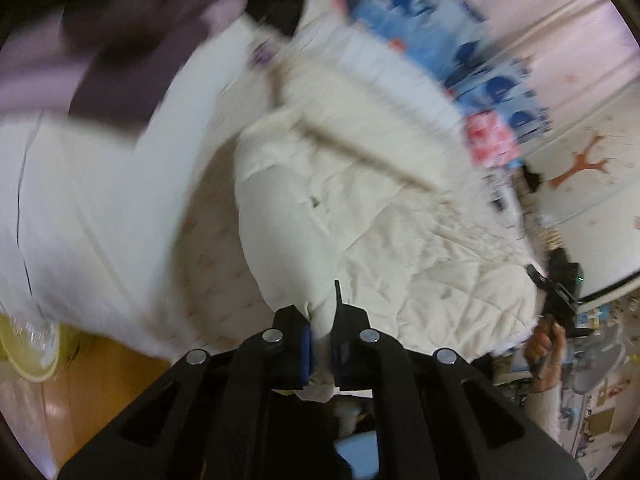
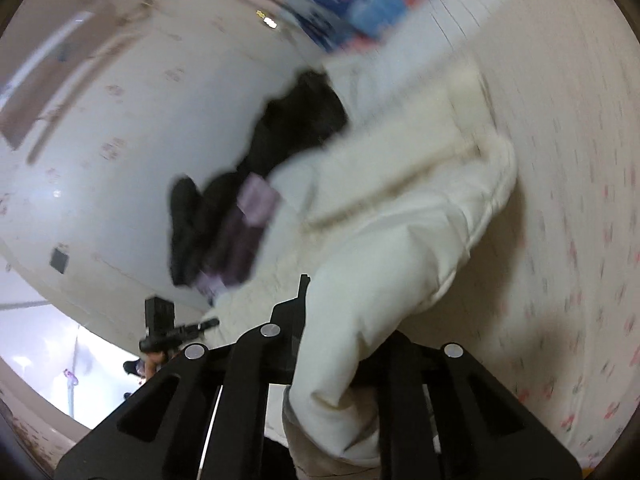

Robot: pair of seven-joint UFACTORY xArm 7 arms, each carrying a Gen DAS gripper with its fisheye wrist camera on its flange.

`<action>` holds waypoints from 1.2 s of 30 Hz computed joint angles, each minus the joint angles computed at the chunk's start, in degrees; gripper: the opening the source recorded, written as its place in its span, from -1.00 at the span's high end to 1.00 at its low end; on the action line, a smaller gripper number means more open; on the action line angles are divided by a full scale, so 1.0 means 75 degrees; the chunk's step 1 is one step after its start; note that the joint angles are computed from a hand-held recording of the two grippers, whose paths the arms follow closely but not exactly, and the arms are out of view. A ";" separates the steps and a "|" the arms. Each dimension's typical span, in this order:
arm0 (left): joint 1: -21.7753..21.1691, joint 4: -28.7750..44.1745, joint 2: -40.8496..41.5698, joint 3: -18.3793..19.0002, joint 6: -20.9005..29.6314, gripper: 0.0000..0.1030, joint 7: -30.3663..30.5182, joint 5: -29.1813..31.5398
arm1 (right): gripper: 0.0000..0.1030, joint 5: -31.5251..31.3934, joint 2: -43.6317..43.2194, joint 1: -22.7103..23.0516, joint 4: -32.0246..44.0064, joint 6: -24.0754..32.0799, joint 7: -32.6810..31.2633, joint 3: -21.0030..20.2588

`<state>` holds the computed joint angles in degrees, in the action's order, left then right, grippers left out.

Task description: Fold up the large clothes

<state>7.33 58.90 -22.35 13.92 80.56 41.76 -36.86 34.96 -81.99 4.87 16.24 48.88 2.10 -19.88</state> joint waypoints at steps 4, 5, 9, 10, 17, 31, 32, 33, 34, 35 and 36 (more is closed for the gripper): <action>-0.0086 0.0398 -0.0641 0.0351 0.1073 0.84 0.0314 -0.0171 | 0.77 -0.1344 -0.0458 0.0659 0.1003 0.0516 0.0834 -0.0239; -0.0094 0.0398 -0.0761 0.0429 0.1287 0.84 0.0386 -0.0134 | 0.78 -0.1412 -0.0684 0.0431 0.1245 0.1183 0.0800 -0.0271; 0.0049 0.0091 -0.1222 0.0945 0.2590 0.73 0.1655 0.1049 | 0.69 -0.2008 -0.1720 -0.0467 0.1698 0.4381 0.0557 -0.0693; 0.0178 -0.0132 -0.1314 0.0923 0.2580 0.61 0.1933 0.1445 | 0.57 -0.2713 -0.2321 -0.0166 0.1608 0.5181 0.1031 -0.0873; 0.1232 -0.0466 -0.0638 0.0544 0.0329 0.49 0.1110 0.2430 | 0.08 -0.4913 -0.2444 -0.1985 0.1609 0.6926 0.0658 -0.1759; -0.2612 0.0189 0.2905 -0.1502 -0.5117 -0.02 -0.0122 -0.0730 | 0.45 -0.0021 0.6989 0.1649 0.1510 -0.2821 -0.2676 -0.1510; -0.2650 0.0464 0.3506 -0.1534 -0.5302 -0.01 -0.0821 -0.0099 | 0.66 0.0560 0.7457 0.2192 0.1753 -0.2740 -0.2906 -0.2307; -0.2369 0.0757 0.3973 -0.1800 -0.5168 0.07 -0.1200 0.0213 | 0.71 0.1331 0.7604 0.2461 0.1954 -0.2339 -0.3251 -0.2956; -0.1793 0.1024 0.4359 -0.2289 -0.4930 0.09 -0.1339 0.0205 | 0.72 0.1781 0.7521 0.2465 0.2003 -0.1999 -0.3400 -0.3285; -0.1537 0.1106 0.4425 -0.2499 -0.4825 0.09 -0.1333 -0.0007 | 0.66 0.1912 0.7405 0.2314 0.1994 -0.1771 -0.3649 -0.3294; -0.1427 0.1039 0.4247 -0.2435 -0.4612 0.09 -0.1123 -0.0378 | 0.62 0.1723 0.7125 0.1895 0.1884 -0.1592 -0.3876 -0.2984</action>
